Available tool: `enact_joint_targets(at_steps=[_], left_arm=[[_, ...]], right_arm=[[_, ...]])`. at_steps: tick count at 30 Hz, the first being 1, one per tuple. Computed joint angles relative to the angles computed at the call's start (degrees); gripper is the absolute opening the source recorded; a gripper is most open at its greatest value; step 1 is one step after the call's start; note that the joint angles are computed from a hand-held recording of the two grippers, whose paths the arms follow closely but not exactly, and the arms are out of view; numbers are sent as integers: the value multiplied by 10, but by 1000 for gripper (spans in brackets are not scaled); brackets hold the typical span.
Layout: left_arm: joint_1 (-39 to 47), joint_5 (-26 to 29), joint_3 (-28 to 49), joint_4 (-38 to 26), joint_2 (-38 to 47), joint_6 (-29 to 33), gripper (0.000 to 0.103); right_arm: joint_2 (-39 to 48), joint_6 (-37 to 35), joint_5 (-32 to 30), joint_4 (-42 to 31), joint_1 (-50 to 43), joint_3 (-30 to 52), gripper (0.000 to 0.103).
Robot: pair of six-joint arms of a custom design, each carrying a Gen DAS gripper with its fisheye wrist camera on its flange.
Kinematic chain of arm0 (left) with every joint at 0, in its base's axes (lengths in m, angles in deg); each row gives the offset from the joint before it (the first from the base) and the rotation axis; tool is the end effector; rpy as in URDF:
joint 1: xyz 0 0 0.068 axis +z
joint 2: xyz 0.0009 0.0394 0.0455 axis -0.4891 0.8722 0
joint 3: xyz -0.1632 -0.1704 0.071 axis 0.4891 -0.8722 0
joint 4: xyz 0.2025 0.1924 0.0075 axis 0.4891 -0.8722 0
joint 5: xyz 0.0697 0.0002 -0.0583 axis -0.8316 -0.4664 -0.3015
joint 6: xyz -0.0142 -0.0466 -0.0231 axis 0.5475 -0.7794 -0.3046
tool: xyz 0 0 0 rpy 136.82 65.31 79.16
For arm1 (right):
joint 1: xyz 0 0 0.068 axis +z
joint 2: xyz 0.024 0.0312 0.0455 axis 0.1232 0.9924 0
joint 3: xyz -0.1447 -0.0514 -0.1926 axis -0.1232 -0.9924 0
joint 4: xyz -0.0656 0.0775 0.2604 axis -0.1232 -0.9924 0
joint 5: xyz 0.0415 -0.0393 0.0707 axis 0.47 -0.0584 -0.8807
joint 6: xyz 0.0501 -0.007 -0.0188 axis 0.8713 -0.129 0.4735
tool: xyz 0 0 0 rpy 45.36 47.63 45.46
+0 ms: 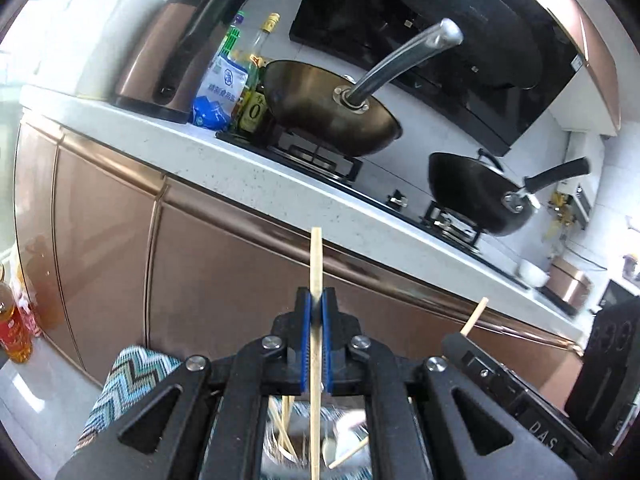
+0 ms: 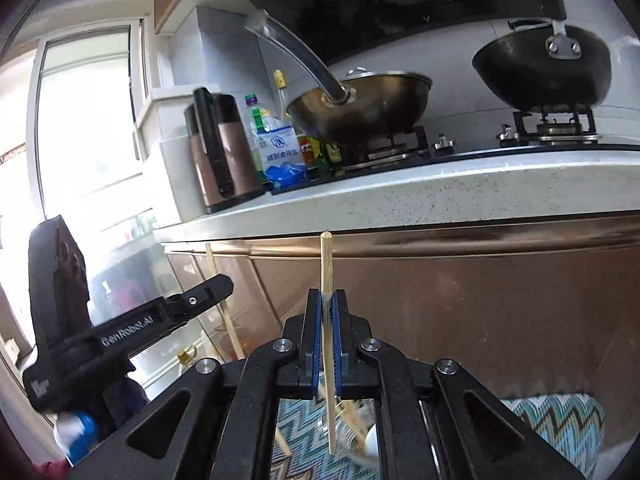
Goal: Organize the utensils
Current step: 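Lift both held chopsticks and carry them over the glass holder, then open both tools to drop the chopsticks into the holder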
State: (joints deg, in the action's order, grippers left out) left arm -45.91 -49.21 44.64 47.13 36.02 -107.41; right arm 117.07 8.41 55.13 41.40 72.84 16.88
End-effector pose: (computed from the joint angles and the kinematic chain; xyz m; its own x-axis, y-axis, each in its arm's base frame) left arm 0.2340 -0.0839 0.3209 -0.4543 -0.1695 -0.8746 0.4930 0.7699 -0.4052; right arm 0.1343 0.2260 0.3031 -0.2959 0.2246 -0.9284 -0.0241 0.9699 0.2423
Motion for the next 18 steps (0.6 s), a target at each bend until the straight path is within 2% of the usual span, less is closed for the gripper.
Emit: enact_joint_targets(at_steps=[5, 10, 11, 13, 15, 18], left_arm=[[-55, -72, -26, 100, 61, -1, 5], [-78, -114, -72, 172, 87, 7, 7], [-80, -118, -79, 181, 92, 11, 8], [-79, -116, -88, 187, 90, 14, 22], [-72, -108, -92, 185, 82, 16, 26], [-60, -98, -97, 162, 44, 25, 29]], right_arm=[[1, -43, -51, 74, -60, -53, 5], [18, -50, -56, 112, -67, -92, 6], [18, -51, -54, 118, -65, -97, 6], [17, -54, -48, 123, -59, -102, 12], [19, -52, -29, 114, -45, -97, 19], [19, -37, 3, 84, -21, -85, 22]])
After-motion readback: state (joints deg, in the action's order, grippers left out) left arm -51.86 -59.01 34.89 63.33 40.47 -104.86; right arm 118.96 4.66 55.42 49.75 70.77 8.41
